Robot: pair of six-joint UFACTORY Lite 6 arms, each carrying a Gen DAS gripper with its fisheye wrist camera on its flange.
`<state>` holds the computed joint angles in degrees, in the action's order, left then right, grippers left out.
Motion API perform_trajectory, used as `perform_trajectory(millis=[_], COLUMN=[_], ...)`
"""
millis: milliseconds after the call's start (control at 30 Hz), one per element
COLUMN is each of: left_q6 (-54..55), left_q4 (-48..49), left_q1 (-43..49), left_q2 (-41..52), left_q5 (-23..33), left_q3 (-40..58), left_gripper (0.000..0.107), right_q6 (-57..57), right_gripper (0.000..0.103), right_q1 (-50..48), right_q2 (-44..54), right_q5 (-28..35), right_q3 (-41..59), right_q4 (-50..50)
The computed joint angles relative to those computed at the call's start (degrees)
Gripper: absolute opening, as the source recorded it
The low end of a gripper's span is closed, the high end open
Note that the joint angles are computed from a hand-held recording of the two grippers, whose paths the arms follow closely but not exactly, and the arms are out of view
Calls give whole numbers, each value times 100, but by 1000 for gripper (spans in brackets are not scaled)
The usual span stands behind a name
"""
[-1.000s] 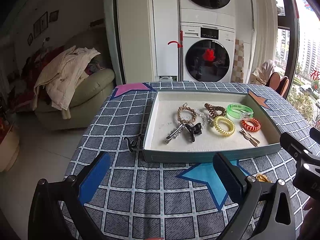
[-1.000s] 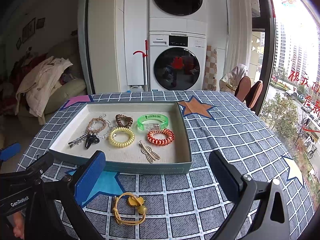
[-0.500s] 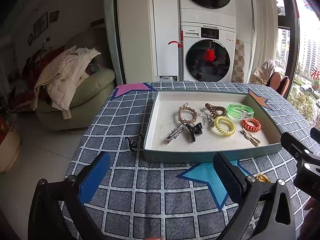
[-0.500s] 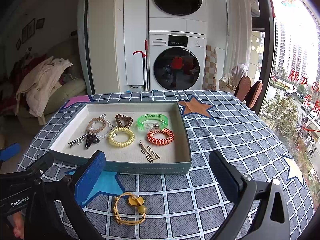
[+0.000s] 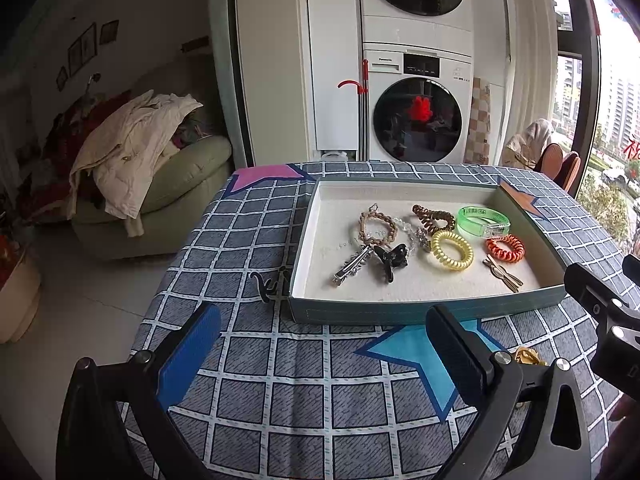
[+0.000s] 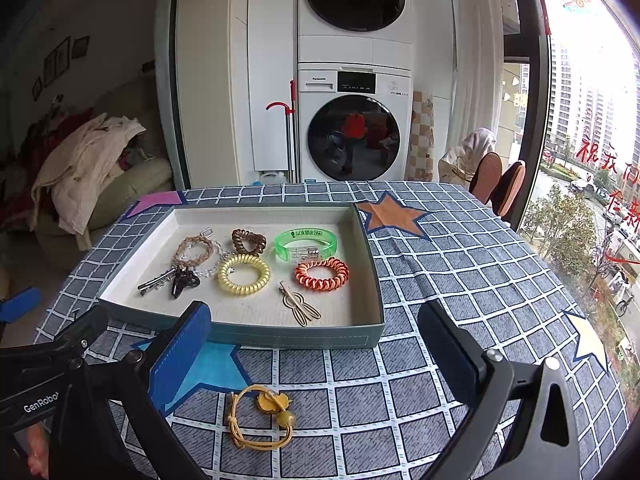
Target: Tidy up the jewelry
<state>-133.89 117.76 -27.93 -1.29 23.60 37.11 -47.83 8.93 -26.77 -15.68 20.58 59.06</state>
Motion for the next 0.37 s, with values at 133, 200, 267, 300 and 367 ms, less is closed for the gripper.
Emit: perform_trajectory(millis=[133,200,267,300,367], left_q6=[-47,-107,-245,-291,-233], left_q4=[49,104,251,316,276], left_q1=[11,40,59,61,29], left_q2=[28,37,11,-1,-4], left_q5=[14,-19,-29,-26,-11], left_q3=[4,9,-24,-36,-27], left_gripper=[103,103,103,103,103], right_q6=[-25,-22,-32,-34,-19], right_gripper=[103,103,103,103,103], right_q1=[5,4,8,-4,-9], right_q2=[-5,-3,-5,-4,-12], right_q5=[-4,0,-6,8,19], right_q3=[1,3,-1,7,3], right_q4=[24,23,29,27,13])
